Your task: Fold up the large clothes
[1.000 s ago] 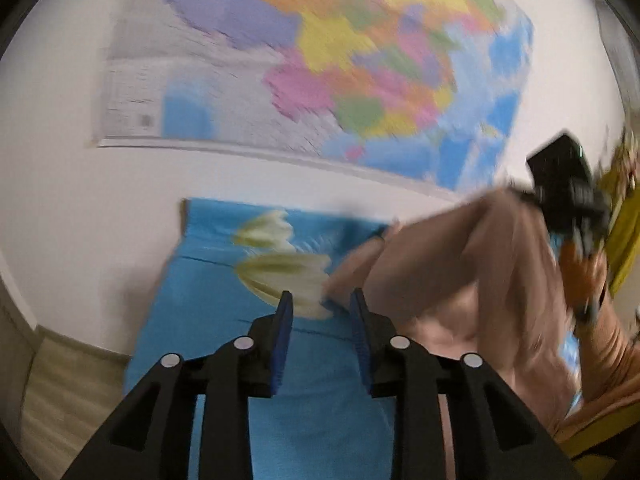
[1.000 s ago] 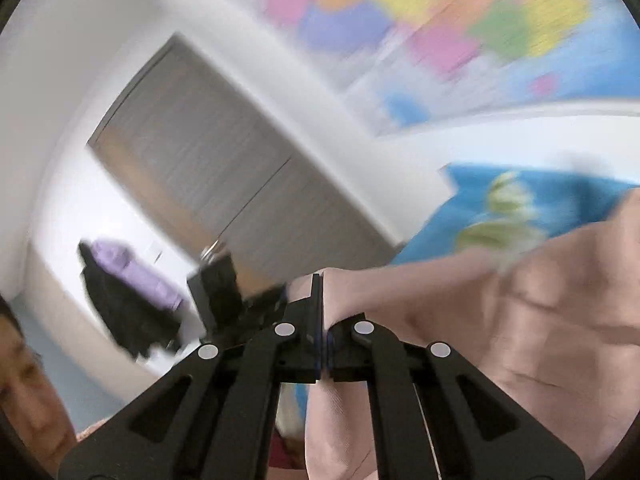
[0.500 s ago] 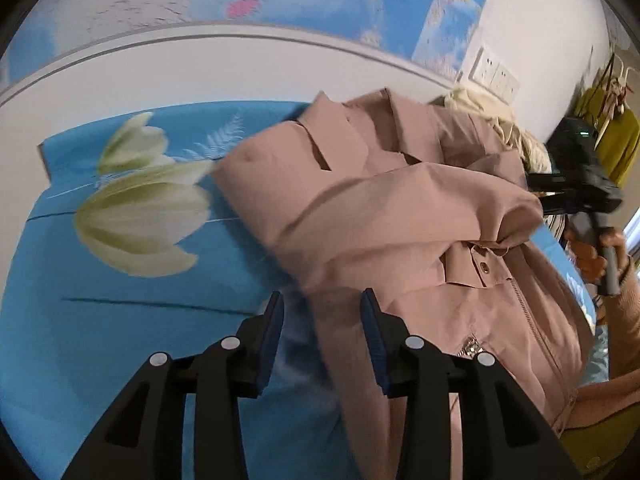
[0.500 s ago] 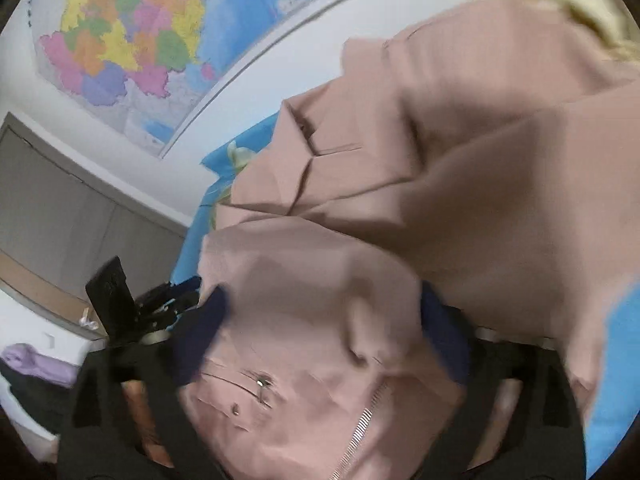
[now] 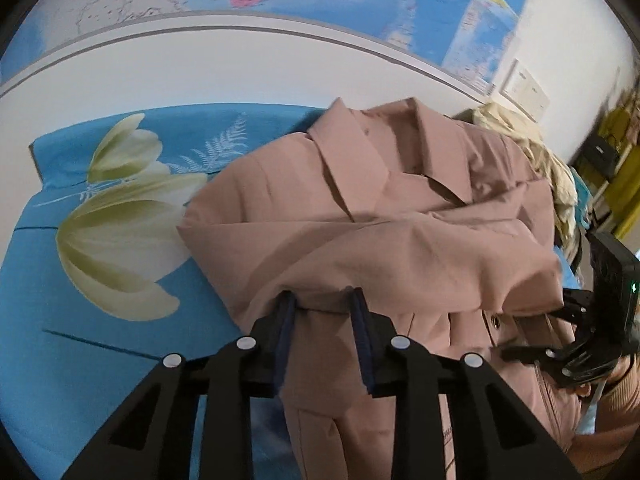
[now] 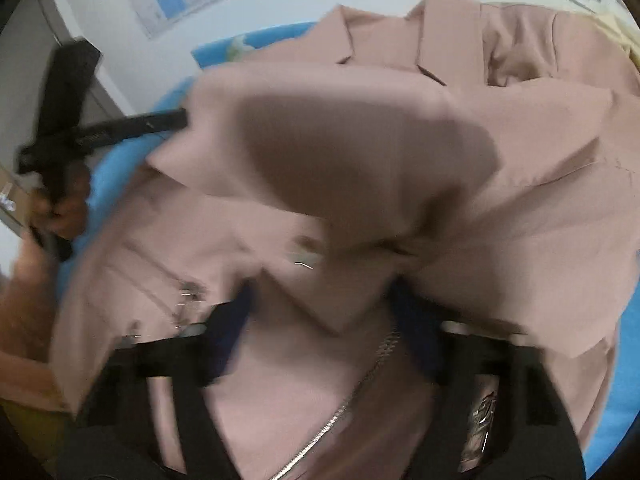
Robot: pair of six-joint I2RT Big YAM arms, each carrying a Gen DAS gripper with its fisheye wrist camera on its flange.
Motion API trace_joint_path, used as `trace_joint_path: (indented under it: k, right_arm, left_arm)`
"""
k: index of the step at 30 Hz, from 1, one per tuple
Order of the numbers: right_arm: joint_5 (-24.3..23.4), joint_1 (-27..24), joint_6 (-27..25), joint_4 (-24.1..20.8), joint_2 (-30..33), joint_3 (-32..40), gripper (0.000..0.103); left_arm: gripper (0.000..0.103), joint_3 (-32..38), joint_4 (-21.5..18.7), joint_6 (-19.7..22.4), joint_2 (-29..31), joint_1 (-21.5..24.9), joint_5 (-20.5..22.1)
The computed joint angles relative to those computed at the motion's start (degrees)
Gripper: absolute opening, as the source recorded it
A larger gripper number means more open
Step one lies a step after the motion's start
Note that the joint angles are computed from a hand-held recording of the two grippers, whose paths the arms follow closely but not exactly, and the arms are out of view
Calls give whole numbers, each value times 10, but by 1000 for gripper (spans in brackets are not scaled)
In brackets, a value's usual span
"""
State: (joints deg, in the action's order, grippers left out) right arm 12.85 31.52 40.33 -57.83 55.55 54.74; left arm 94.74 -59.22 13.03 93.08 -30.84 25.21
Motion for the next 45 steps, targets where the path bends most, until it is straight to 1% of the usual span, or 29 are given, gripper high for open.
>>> trace_joint_path:
  k: [1,2,4,6,8,9,11,13,14,15,16,17,19,20,21,23,24,26,28,29,31,32,33,35,36,39,41,43,45]
  right_arm:
    - [-51,-14,-2,25,-20,-9,3]
    - [-90,-24,8,51,-45,-22,6]
    - [-130,-32,20,93,-103,-41,5]
    - [-141,-40,41,122,-180,-51,5]
    - [-135,-54,54,135,-218,-45,5]
    - [-120,-67,59,127,-245,-40,5]
    - [-122,-117,64,108,-277,-36,5]
    - [-116,-190,72,47,-275,-24,5]
    - [-131,-222,72,34,-273,-28,10]
    - [-137,-247,77,20,-265,-31,24]
    - [-129,-266,85,-7,-249,-34,34]
    - [-108,-260,88,-27,-241,-36,49]
    - [-55,-217,86,-43,-230,-40,56]
    - [-49,-202,78,-46,-236,-43,65]
    - [-16,-166,77,-50,-239,-42,74]
    - [102,-37,81,-76,-227,-22,86]
    - [138,-2,74,-85,-213,-15,90]
    - [208,86,70,-128,-176,0,95]
    - [240,127,52,-178,-117,15,95]
    - [249,133,41,-206,-82,20,92]
    - [262,136,43,-245,-44,19,80]
    - [255,124,35,-253,-36,11,65]
    - [242,109,30,-254,-40,2,44]
    - [195,69,14,-235,-65,-4,17]
    - [178,58,6,-224,-81,-1,13]
    - [97,35,-20,-160,-174,21,6]
    - [47,14,-42,-125,-223,48,6]
    - [-22,-49,-57,-99,-246,67,6]
    - [-83,-154,-82,-97,-241,85,6]
  left_arm:
    - [27,1,0,-4,0,2,1]
    - [27,0,-1,-5,-1,4,5]
    - [27,-4,3,-9,-7,6,3]
    - [27,-8,8,-6,-13,10,7]
    - [27,-7,7,-5,-15,13,12]
    - [27,-7,5,-1,-16,14,17]
    - [27,-11,7,10,-19,12,16]
    - [28,-10,2,18,-18,9,14]
    - [28,-9,-2,18,-15,7,11]
    - [29,-6,-6,18,-12,5,10]
    - [30,-5,-8,17,-10,3,6]
    - [30,-4,-8,14,-8,2,3]
    - [32,-5,-8,15,-8,-1,-2]
    - [33,-8,-5,16,-11,-2,-5]
    - [33,-9,-6,18,-13,-2,-4]
    - [34,-11,-7,22,-16,-2,-6]
    - [34,-12,-8,25,-18,-2,-6]
    - [34,-16,-7,35,-22,-2,-6]
    - [34,-23,-1,41,-27,-3,-9]
    - [34,-27,1,44,-31,-3,-7]
    - [34,-30,3,42,-33,-3,-6]
    - [34,-31,2,40,-33,-3,-6]
    - [34,-32,3,40,-34,-4,-7]
    - [34,-34,6,37,-35,-4,-14]
    - [34,-33,4,37,-35,-3,-15]
    - [34,-35,4,40,-38,3,-15]
    - [34,-35,6,40,-38,9,-17]
    - [34,-31,7,34,-35,12,-21]
    - [34,-23,9,17,-26,15,-29]
